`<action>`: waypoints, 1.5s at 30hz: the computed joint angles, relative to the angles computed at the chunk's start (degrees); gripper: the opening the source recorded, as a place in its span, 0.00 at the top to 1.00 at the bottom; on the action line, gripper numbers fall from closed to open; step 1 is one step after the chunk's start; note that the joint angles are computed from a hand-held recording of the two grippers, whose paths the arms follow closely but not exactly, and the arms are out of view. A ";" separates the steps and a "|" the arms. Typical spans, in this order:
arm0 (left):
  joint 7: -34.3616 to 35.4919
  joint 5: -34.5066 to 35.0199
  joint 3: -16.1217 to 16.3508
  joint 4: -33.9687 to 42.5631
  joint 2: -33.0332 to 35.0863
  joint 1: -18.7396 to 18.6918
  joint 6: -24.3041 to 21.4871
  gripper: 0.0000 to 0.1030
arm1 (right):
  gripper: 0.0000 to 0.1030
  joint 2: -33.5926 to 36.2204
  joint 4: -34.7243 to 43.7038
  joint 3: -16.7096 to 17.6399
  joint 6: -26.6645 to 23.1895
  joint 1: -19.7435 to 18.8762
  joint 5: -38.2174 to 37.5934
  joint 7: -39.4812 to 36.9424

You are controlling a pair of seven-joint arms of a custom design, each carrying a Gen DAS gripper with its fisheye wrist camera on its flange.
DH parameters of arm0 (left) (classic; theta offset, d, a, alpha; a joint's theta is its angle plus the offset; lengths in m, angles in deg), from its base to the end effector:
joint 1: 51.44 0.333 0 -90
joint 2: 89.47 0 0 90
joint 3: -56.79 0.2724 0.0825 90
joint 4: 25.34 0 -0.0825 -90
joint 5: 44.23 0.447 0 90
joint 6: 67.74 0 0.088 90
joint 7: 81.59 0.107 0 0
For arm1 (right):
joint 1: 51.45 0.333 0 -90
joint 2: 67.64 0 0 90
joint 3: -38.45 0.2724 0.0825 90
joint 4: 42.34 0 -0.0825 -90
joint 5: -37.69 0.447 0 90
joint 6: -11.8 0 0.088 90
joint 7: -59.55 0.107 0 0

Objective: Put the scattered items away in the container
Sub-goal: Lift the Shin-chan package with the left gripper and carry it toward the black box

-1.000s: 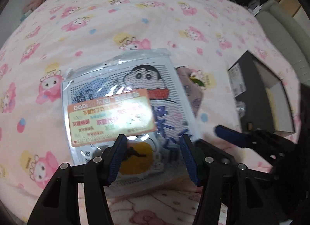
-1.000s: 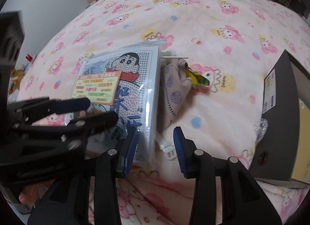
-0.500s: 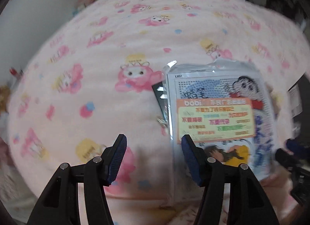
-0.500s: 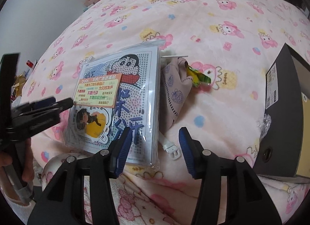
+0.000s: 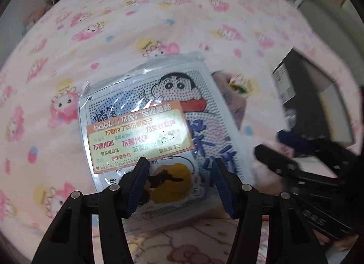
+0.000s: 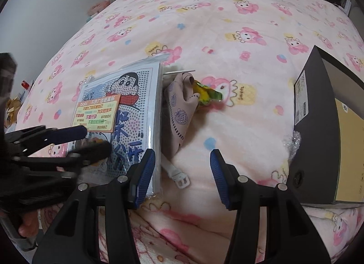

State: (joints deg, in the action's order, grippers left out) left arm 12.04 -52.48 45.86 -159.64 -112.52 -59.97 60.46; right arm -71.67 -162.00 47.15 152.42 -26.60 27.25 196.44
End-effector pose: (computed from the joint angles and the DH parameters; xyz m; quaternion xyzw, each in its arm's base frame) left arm 0.5001 -0.1821 0.4503 -0.5765 0.8037 -0.1306 0.0679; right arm 0.5220 0.3472 0.4312 -0.6476 0.7270 -0.0944 0.2076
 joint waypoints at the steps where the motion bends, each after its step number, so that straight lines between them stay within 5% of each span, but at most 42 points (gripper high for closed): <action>1: -1.50 3.03 -1.39 0.28 0.34 0.65 -0.72 0.47 | 0.50 0.06 -0.04 -0.02 0.20 0.05 0.51 -0.42; 7: -5.04 10.72 -2.83 -1.08 -0.41 1.67 0.53 0.45 | 0.51 0.09 -0.29 -0.13 0.44 0.16 2.73 -1.54; 17: -18.61 18.76 -1.38 -3.14 -2.29 8.56 1.12 0.45 | 0.49 0.95 0.27 -0.07 1.32 0.38 4.16 -4.19; 22: -18.70 12.97 1.45 -8.60 -6.85 7.98 6.20 0.45 | 0.49 3.40 2.29 0.03 2.09 0.58 5.09 -6.36; 27: -4.89 -9.03 9.42 -8.37 -4.05 1.84 5.73 0.45 | 0.49 6.45 3.64 0.10 5.28 0.06 16.13 -14.86; 29: -2.16 -13.15 9.54 -7.11 -2.71 1.74 4.61 0.47 | 0.52 6.79 3.57 0.48 6.48 -0.25 22.65 -19.09; 33: -2.13 -12.74 6.13 -6.22 -3.20 3.36 5.27 0.47 | 0.53 3.83 1.54 0.49 8.39 0.34 19.92 -18.25; 38: 5.62 -22.72 9.17 -5.28 -3.10 1.31 3.07 0.47 | 0.53 -4.17 -4.87 -0.80 11.36 0.92 21.52 -18.15; 45: 3.73 -21.28 6.47 -1.55 1.95 3.30 2.31 0.47 | 0.52 -5.42 -8.35 -3.05 8.49 2.23 28.87 -22.34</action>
State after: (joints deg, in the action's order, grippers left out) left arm 15.77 -73.76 52.32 -161.18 -110.57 -56.67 62.76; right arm -77.08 -170.36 44.09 160.90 -24.37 56.12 174.10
